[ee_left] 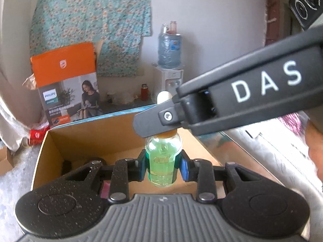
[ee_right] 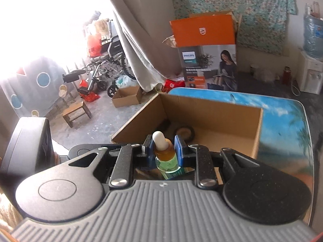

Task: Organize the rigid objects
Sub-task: 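Carry the green dropper bottle into the box and open the right tool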

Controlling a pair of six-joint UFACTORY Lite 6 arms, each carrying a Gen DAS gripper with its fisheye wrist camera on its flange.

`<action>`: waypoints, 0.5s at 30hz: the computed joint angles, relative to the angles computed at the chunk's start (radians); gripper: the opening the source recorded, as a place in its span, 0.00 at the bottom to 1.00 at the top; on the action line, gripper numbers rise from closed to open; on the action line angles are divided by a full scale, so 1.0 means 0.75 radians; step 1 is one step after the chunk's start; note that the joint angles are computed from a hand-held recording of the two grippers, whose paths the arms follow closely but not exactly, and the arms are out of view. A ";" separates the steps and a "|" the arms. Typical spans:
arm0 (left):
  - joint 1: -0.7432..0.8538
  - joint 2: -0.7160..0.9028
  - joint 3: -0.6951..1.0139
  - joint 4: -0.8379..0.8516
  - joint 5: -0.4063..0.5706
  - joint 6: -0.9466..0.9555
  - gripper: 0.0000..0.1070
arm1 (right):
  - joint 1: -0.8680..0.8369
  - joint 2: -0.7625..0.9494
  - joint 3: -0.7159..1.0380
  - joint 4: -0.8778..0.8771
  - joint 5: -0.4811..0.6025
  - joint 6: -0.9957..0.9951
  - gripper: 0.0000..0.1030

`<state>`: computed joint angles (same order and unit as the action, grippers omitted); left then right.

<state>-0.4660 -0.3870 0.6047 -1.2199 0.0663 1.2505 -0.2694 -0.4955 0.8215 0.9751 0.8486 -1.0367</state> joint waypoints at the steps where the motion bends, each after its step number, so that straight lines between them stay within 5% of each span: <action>1: 0.046 0.068 0.062 -0.029 0.035 0.038 0.31 | 0.028 0.089 0.078 -0.004 -0.016 0.013 0.20; 7: 0.199 0.567 0.479 0.158 0.161 -0.166 0.31 | 0.142 0.662 0.577 -0.076 -0.063 0.117 0.20; 15: 0.252 1.098 1.001 0.860 0.294 -0.912 0.31 | 0.153 1.409 1.256 -0.116 0.043 0.231 0.20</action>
<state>-0.2767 0.4364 1.3551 -0.5749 0.2870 0.5662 -0.1543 0.5609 1.7636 0.8880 0.8809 -0.8633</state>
